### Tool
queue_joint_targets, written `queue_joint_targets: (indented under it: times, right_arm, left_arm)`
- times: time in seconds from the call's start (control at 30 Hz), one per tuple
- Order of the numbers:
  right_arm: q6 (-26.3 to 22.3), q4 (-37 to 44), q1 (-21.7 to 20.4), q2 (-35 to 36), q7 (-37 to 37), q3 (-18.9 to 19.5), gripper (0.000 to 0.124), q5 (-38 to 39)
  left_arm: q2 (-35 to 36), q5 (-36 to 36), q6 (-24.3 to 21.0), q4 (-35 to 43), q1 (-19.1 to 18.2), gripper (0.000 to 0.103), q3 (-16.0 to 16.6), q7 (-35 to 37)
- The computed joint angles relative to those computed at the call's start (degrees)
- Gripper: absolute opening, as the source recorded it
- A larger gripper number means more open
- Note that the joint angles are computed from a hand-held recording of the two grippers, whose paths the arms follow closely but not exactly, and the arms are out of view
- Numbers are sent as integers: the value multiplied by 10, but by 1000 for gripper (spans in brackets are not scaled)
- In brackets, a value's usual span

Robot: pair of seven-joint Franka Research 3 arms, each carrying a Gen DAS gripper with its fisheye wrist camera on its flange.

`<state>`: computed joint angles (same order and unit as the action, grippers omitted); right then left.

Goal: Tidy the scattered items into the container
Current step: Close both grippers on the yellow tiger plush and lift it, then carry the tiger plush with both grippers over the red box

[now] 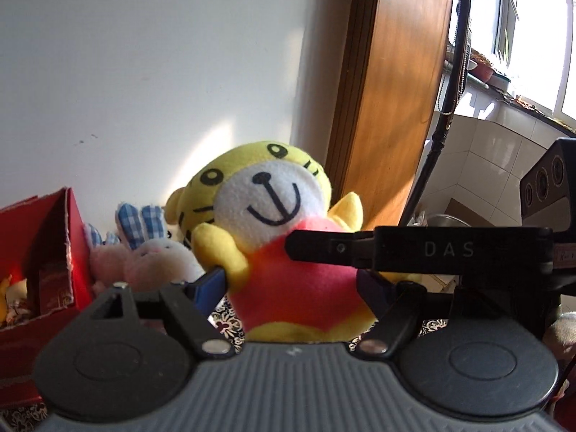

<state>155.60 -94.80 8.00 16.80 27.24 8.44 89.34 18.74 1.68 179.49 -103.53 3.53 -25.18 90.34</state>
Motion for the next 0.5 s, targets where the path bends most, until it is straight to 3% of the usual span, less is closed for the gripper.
queue_joint_targets:
  times: [0.13, 0.2, 0.43, 0.5]
  right_arm:
    - [6, 31, 17, 17, -29, 13, 44, -1]
    - [10, 50, 26, 28, -37, 20, 44, -14]
    - [32, 161, 59, 98, -8, 49, 44, -93]
    - [47, 199, 76, 127, 32, 51, 44, -144]
  left_arm:
    - [-48, 17, 37, -55, -23, 79, 58, -49]
    - [-65, 40, 52, -73, -50, 79, 103, -83]
    - [-97, 107, 101, -104, -228, 80, 357, -188]
    - [-95, 115, 97, -98, -240, 80, 386, -196]
